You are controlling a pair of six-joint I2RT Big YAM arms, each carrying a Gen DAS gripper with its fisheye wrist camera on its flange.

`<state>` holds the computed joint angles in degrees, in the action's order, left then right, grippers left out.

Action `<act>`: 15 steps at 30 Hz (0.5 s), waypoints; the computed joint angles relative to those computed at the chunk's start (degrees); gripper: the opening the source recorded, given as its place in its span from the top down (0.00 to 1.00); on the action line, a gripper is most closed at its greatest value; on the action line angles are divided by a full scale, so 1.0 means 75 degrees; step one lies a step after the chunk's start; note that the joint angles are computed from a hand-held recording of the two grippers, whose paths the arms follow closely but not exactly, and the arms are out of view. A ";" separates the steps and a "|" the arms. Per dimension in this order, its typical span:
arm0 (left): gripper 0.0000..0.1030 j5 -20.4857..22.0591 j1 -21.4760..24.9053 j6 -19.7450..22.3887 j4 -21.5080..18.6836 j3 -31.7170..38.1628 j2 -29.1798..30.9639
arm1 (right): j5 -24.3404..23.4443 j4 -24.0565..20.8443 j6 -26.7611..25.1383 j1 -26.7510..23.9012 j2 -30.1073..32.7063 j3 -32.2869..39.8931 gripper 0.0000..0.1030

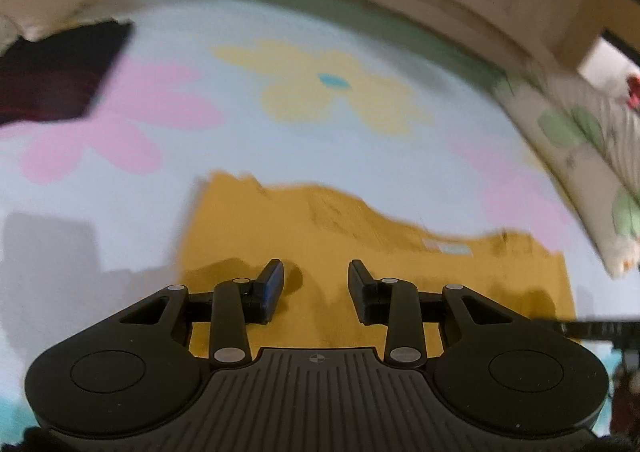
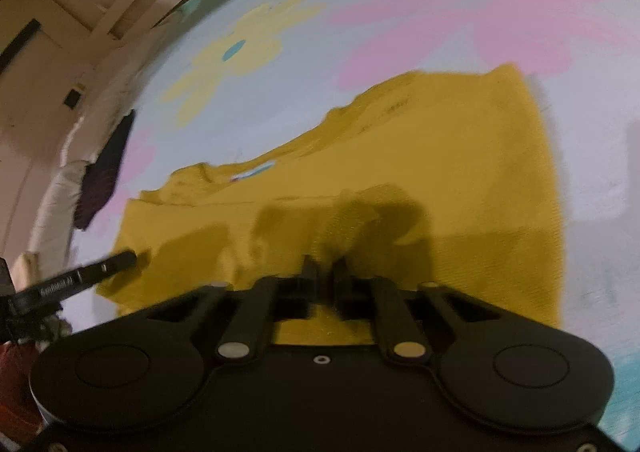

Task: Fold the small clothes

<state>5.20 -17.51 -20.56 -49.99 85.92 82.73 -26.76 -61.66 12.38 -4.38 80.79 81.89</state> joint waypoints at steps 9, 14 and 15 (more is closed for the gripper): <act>0.66 -0.0475 0.0424 -0.0474 0.0076 -0.0023 -0.0138 | 0.0470 0.0374 -0.1084 0.0005 -0.0508 0.0914 0.87; 0.65 -0.0403 0.0359 -0.0285 -0.0092 0.0014 -0.0045 | 0.1424 0.0093 -0.0910 -0.0476 -0.0271 0.0795 0.87; 0.65 -0.0363 0.0338 -0.0229 -0.0123 0.0020 -0.0028 | 0.1499 0.0008 -0.0906 -0.0536 -0.0211 0.0716 0.87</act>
